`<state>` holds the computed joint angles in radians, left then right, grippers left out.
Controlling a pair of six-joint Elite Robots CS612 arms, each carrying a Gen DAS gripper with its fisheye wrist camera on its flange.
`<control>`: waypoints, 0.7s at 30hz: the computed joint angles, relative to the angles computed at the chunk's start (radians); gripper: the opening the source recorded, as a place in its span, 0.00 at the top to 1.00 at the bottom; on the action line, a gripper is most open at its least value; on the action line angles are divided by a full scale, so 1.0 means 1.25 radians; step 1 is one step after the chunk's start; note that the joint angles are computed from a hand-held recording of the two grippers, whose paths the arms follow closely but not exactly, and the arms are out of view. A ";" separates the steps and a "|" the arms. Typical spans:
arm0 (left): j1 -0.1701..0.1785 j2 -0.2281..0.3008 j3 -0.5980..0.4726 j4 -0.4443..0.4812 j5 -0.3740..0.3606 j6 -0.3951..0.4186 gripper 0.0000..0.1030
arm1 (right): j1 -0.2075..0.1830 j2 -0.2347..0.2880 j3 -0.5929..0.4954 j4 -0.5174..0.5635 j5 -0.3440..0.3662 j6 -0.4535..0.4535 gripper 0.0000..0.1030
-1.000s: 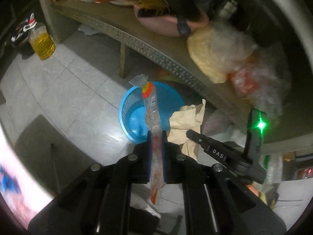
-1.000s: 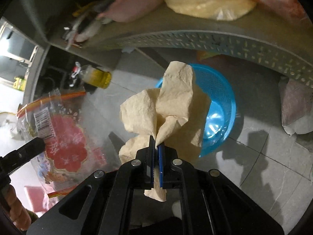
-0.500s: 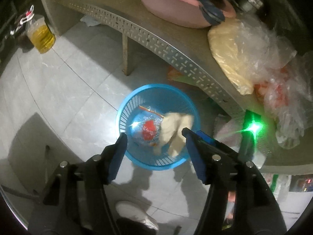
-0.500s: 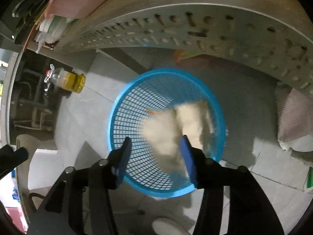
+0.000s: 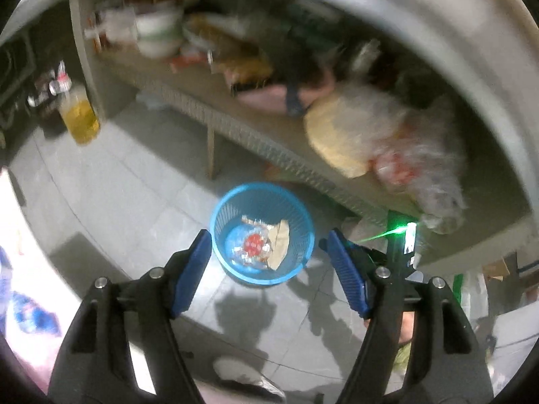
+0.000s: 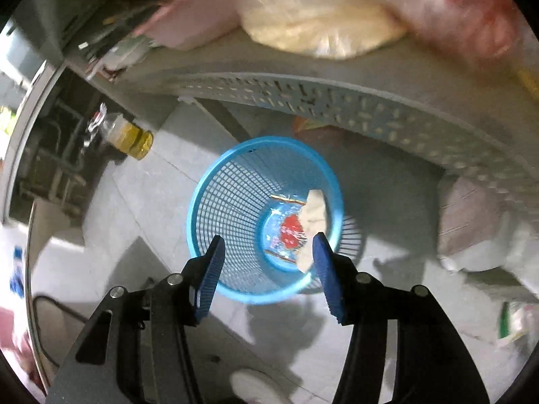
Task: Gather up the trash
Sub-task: 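Move both tools back over the table toward the pink scrubber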
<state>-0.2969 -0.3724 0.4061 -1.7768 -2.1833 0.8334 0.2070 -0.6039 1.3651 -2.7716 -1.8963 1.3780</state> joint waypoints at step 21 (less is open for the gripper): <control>0.270 -0.123 0.261 -0.543 -0.091 -0.408 0.21 | 0.145 -0.009 -0.277 0.291 -0.283 -0.349 0.06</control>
<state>0.0409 -0.5256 0.7325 -2.4551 -2.2974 0.3232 0.3885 -0.6153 1.0184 -2.4079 -2.2506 0.9414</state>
